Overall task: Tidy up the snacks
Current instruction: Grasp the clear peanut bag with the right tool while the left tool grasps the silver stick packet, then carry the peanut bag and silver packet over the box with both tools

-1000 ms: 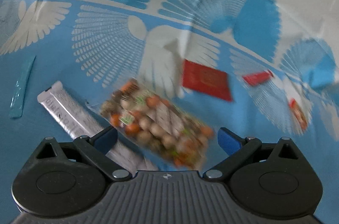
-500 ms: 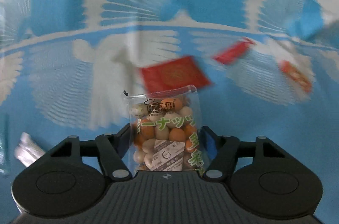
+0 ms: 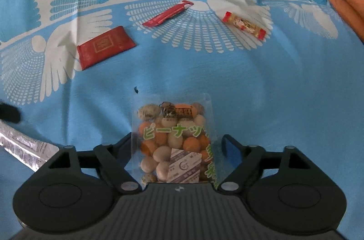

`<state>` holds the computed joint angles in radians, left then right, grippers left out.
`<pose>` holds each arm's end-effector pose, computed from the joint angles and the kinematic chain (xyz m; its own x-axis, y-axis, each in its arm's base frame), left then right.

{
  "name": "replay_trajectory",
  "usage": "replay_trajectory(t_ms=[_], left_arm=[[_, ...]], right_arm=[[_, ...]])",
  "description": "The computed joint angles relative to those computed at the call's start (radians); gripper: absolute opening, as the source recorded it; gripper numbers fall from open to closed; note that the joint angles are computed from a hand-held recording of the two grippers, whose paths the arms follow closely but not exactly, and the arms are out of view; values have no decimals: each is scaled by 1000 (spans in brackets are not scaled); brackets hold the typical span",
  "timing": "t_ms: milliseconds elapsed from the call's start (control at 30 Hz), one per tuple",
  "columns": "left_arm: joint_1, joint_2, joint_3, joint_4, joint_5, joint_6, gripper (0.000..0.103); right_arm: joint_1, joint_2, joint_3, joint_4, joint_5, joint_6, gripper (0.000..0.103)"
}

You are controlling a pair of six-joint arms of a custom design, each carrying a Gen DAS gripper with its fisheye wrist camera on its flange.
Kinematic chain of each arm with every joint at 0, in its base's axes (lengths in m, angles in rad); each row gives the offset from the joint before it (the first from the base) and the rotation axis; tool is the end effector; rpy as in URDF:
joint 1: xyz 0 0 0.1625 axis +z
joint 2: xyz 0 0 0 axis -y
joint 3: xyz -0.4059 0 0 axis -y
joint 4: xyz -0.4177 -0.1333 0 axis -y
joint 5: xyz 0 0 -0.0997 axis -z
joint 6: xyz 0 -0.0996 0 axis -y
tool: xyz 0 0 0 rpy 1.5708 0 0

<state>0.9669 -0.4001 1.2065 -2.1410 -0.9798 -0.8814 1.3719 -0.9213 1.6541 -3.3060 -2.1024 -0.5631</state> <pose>-0.2651 -0.7167 -0.0846 -0.8137 -0.2493 -0.5251 -0.1191 0.9557 -0.2692 -0.0536 -0.6849 0.2441 -0.6999 0.2165 0.6806 -0.3161 0.7607 -0.5670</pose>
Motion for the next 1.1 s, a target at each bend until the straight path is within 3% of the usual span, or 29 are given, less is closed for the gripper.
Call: replay_trajectory(t_ms=[167,200,233,300,333,367,400,533,767,933,1100], left_arm=[[-12,47,-69,77,61,-70,103],[-16,52,-76,90,67,-62,102],[-21,52,-76,101,80,-69,99],[-42,52,-82,189,155,-152,58],[-45,45,-79,196,155,-158,49],[-42,29,-62,161,131,-128,32],[-41,17,-49,144,115,-107,27],[-61,-64,52,110,142,-73,25],[-128,-309,341,-25,154,-15,25],[-204,-517,551,-110,157,53,25],[-311,-772,749,-79,175,57,25]], right_arm=[[-16,-7,24,-41,39,-37,89],[-16,-9,28,-43,38,-37,84],[-15,-14,38,-47,46,-37,71],[-5,-19,50,-54,34,-46,64],[0,-22,60,-58,25,-42,63],[2,-26,72,-66,22,-41,62],[6,-31,87,-78,17,-44,62],[25,-67,167,-134,11,-19,61],[92,-183,367,-297,70,80,61],[184,-247,517,-434,93,113,61],[314,-294,656,-504,72,122,61]])
